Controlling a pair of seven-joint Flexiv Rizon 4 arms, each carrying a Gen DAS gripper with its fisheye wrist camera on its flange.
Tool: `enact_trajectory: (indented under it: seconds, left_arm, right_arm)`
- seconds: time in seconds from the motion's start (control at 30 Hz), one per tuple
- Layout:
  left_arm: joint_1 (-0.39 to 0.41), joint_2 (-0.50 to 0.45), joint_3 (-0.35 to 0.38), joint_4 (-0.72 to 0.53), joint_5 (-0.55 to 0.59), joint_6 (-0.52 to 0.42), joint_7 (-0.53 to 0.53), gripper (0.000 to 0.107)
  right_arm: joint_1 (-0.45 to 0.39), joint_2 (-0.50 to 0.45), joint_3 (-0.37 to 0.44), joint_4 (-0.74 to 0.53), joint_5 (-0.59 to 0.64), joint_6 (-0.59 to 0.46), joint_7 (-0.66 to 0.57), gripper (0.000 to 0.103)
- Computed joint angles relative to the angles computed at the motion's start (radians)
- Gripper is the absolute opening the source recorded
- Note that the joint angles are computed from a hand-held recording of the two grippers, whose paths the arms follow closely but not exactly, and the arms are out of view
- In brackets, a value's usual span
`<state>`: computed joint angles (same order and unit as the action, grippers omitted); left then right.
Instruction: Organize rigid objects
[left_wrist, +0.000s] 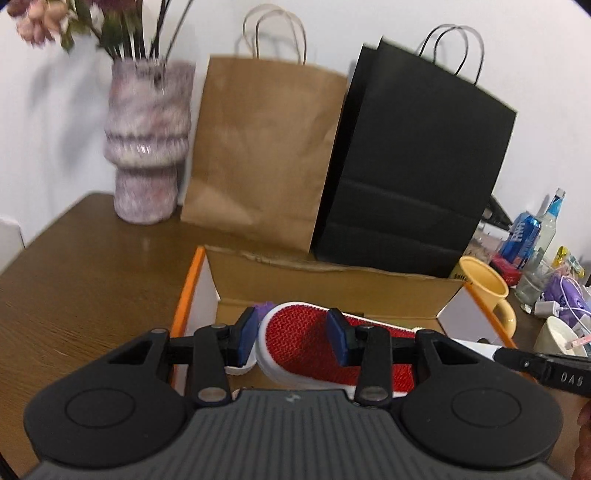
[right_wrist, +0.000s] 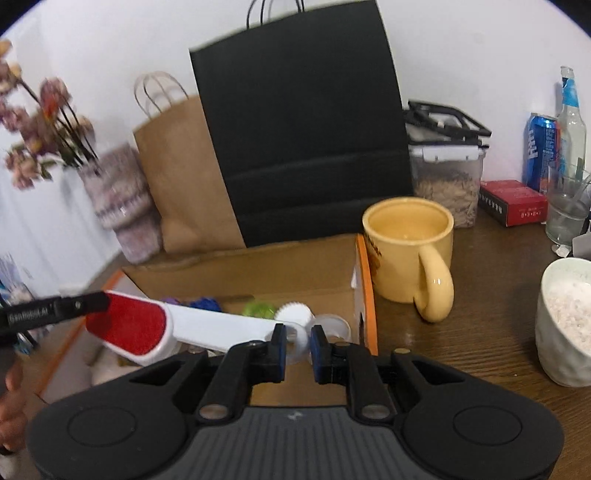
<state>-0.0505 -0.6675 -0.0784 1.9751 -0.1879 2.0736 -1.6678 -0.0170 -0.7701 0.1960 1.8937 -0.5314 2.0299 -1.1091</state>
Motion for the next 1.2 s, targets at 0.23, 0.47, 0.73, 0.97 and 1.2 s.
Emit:
enact_trajectory:
  seconds: [0.23,0.47,0.73,0.97,1.2]
  left_arm:
    - [-0.071,-0.044,0.063,-0.054,-0.049,-0.038,0.078,0.046]
    - [-0.045,-0.041,0.017,-0.028,-0.006,0.006,0.091,0.059]
    - [-0.141,0.042,0.075,0.067,-0.076,0.072,0.130,0.066]
    - [-0.248,0.156,0.107,0.194,-0.184,0.207,0.201,0.071]
    - [-0.390,0.209,0.089,0.324,-0.434,0.459,0.295,0.075]
  right_arm:
    - [0.025,-0.007,-0.021,-0.016,-0.009,-0.050,-0.046,0.020]
    - [0.023,0.022,-0.013,0.020,0.019,-0.034,-0.094,0.042]
    - [-0.013,0.099,0.014,0.098,0.018,0.013,-0.096,0.044]
    - [0.025,0.228,-0.030,0.230,0.042,0.119,-0.132,0.053]
    - [0.049,0.333,-0.052,0.394,0.117,0.348,-0.171,0.066]
